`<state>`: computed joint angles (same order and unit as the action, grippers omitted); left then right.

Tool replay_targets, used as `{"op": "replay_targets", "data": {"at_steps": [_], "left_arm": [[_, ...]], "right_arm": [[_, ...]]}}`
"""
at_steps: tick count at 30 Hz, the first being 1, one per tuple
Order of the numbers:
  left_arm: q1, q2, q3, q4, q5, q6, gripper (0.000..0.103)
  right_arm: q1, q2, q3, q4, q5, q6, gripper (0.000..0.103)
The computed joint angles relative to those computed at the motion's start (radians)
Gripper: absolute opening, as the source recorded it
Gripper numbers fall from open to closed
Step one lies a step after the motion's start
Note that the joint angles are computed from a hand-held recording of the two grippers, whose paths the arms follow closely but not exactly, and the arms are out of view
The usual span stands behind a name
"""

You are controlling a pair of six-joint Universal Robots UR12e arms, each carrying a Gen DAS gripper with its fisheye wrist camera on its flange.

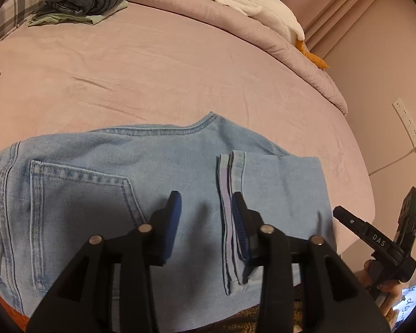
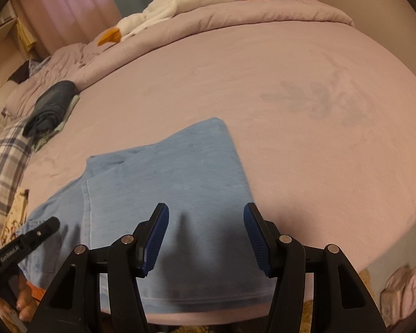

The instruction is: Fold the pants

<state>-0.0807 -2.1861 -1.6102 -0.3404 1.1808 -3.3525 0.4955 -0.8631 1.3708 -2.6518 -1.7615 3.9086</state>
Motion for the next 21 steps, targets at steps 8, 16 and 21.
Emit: {"op": "replay_targets", "data": {"at_steps": [8,16,21], "left_arm": [[-0.002,-0.014,0.018,-0.037,-0.027,-0.004,0.047],[0.007,-0.037,0.039,-0.093,-0.135,-0.005,0.046],[0.0,-0.04,0.044,-0.111,-0.116,0.016,0.046]], "right_arm": [[-0.008,-0.009,0.022,-0.001,-0.007,0.046,0.057],[-0.005,0.017,-0.008,0.026,0.023,0.0,0.057],[-0.006,0.022,-0.004,0.014,0.031,0.003,0.057]]}}
